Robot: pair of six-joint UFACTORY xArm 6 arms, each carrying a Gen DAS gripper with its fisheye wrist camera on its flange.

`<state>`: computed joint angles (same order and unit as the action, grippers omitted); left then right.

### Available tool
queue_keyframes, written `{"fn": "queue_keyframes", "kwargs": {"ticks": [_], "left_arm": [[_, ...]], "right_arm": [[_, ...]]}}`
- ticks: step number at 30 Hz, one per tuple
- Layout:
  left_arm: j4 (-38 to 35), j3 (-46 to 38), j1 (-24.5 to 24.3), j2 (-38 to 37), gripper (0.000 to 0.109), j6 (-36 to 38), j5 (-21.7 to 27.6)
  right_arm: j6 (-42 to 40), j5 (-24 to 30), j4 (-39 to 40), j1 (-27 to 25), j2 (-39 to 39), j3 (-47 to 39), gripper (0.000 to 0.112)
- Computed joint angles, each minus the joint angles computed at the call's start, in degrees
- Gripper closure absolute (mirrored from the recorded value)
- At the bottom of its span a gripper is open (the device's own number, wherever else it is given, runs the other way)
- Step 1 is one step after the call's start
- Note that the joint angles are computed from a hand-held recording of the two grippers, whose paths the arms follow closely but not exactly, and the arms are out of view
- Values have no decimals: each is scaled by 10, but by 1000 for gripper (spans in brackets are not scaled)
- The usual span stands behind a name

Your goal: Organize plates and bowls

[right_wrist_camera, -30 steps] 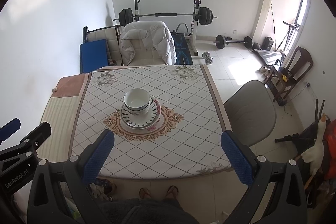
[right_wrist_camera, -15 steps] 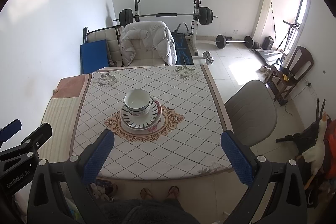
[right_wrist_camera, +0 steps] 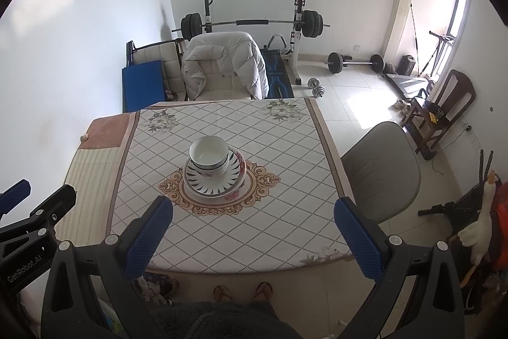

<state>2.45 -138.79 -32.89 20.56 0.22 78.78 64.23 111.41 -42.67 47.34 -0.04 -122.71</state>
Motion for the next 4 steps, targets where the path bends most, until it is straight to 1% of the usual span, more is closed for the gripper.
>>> {"fn": "queue_keyframes", "kwargs": {"ticks": [4], "left_arm": [[5, 14, -2, -8, 15, -1, -12]], "right_arm": [[0, -4, 1, -1, -1, 4, 9]]}}
